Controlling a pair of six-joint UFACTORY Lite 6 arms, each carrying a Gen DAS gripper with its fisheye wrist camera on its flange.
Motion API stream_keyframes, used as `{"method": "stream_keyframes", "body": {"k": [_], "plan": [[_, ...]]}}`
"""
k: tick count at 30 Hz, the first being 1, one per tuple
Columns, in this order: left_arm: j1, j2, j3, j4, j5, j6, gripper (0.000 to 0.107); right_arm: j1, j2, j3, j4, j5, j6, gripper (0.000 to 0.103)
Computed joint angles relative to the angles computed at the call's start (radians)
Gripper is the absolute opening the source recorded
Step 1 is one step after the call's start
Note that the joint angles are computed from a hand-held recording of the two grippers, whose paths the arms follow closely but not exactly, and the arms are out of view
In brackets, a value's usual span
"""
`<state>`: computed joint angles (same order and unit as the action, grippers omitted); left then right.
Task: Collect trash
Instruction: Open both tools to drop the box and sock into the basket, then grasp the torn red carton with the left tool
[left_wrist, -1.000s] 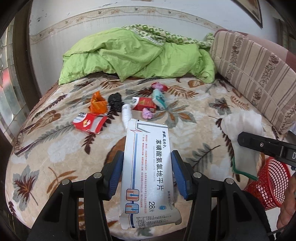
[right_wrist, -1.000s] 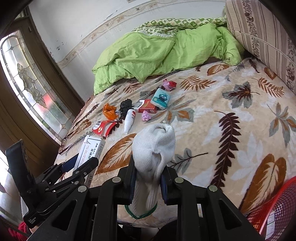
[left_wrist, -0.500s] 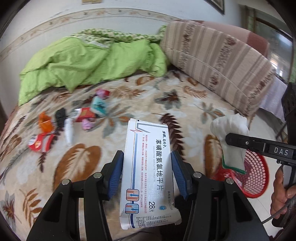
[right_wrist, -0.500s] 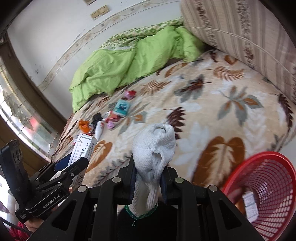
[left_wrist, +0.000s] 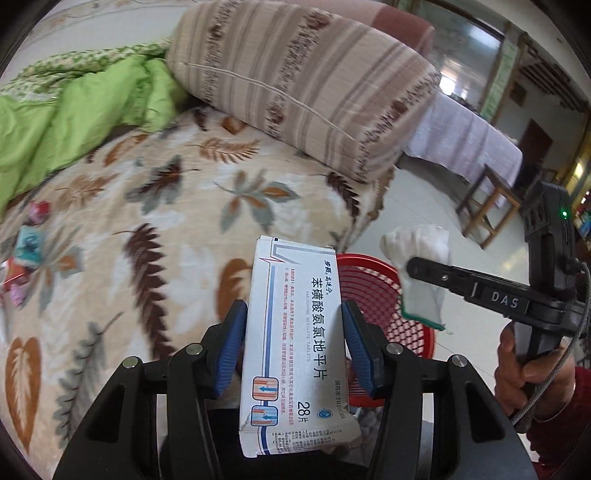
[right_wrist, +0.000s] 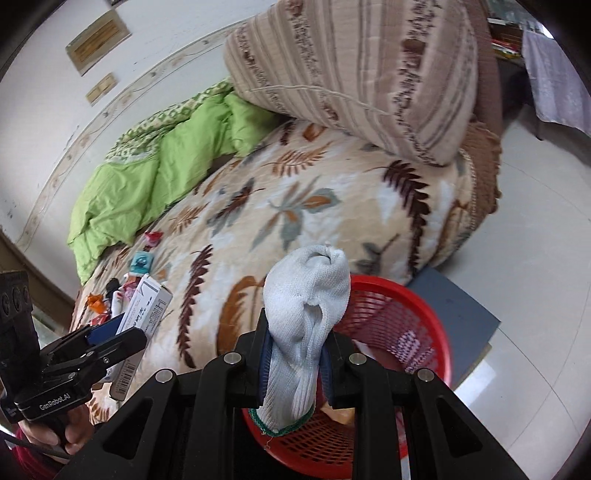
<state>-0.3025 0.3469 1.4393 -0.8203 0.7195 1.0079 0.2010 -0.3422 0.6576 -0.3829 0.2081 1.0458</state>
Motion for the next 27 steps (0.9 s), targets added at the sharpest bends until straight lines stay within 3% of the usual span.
{"method": "stream_keyframes", "body": {"k": [3, 5, 7, 9, 17, 24, 27], "plan": [[-0.071, 0.040, 0.044, 0.013, 0.000, -0.045, 0.052, -0.043, -0.028, -0.034, 0.091, 0.006, -0.093, 0.026], [-0.109, 0.061, 0.067, 0.028, -0.013, -0.077, 0.059, -0.064, -0.044, -0.048, 0.085, 0.018, -0.094, 0.031], [-0.117, 0.074, 0.086, 0.025, 0.000, -0.096, 0.069, -0.086, -0.071, -0.068, 0.070, 0.033, -0.089, 0.045], [-0.112, 0.072, 0.087, 0.012, 0.006, -0.096, 0.071, -0.094, -0.093, -0.078, 0.034, 0.037, -0.056, 0.050], [-0.010, 0.028, 0.052, 0.003, -0.001, -0.078, 0.071, -0.096, -0.063, -0.055, 0.129, -0.008, -0.138, 0.050], [0.168, 0.009, 0.035, 0.002, 0.000, -0.060, 0.071, 0.059, 0.173, 0.123, -0.020, -0.074, 0.022, 0.050], [0.267, 0.021, 0.046, -0.013, 0.011, -0.037, 0.071, 0.131, 0.311, 0.252, 0.032, -0.090, -0.043, 0.050]]}}
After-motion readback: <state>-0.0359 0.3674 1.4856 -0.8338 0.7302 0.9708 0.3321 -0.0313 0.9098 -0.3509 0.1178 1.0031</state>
